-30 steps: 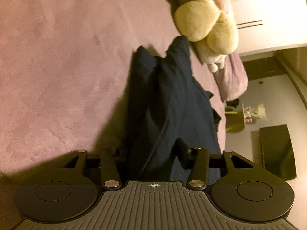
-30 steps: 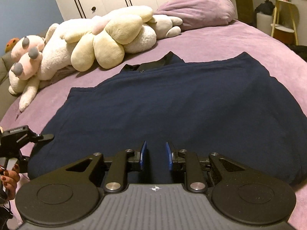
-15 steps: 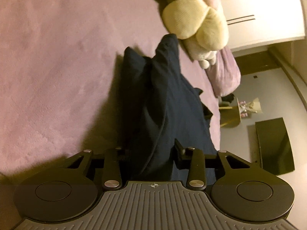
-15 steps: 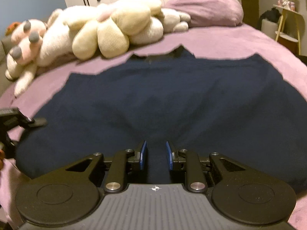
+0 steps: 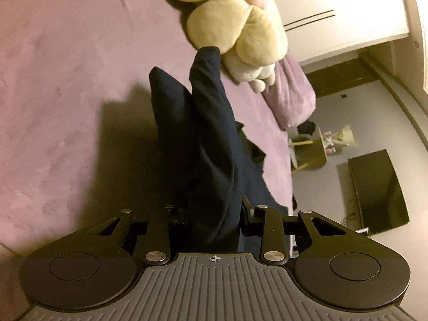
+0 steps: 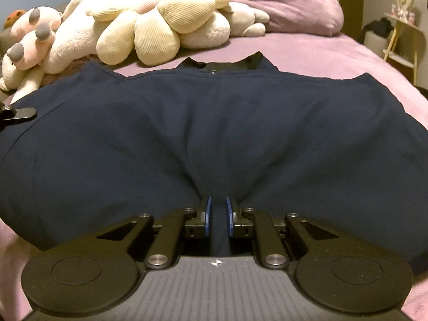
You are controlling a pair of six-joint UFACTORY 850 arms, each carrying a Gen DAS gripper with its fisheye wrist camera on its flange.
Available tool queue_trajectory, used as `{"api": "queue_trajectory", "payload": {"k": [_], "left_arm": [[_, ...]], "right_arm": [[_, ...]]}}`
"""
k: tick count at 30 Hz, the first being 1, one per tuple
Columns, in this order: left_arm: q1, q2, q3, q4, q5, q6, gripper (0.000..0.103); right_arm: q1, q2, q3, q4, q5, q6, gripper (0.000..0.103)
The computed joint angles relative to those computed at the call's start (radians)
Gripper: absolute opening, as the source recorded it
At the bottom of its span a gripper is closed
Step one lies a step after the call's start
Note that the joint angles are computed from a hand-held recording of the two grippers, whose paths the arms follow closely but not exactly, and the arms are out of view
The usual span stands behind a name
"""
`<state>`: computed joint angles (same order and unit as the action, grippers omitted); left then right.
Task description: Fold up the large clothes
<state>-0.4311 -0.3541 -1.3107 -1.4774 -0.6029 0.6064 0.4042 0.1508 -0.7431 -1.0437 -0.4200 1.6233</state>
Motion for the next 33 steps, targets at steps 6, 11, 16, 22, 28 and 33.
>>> {"api": "queue_trajectory", "payload": {"k": [6,11,16,22,28,33], "left_arm": [[-0.025,0.002,-0.035,0.056,-0.003,-0.057,0.036],[-0.054,0.013,-0.071,0.095,0.018,-0.105,0.035],[-0.121,-0.013,-0.162,0.151,0.029,-0.183,0.035],[-0.250,-0.140,-0.358,0.208,0.022,-0.209,0.035],[-0.380,-0.366,-0.609,0.356,-0.017,-0.285,0.036],[-0.433,-0.422,-0.584,0.281,0.057,-0.234,0.036]], "right_arm": [[0.051,0.040,0.036,-0.119,-0.047,0.101,0.013],[-0.038,0.043,0.039,0.075,0.104,-0.121,0.012],[-0.147,0.206,0.138,0.169,0.269,-0.095,0.015],[-0.210,0.364,0.219,-0.016,0.222,0.110,0.016],[-0.301,0.462,0.285,0.096,0.213,0.043,0.016],[-0.366,0.544,0.335,0.242,0.197,-0.087,0.016]]}}
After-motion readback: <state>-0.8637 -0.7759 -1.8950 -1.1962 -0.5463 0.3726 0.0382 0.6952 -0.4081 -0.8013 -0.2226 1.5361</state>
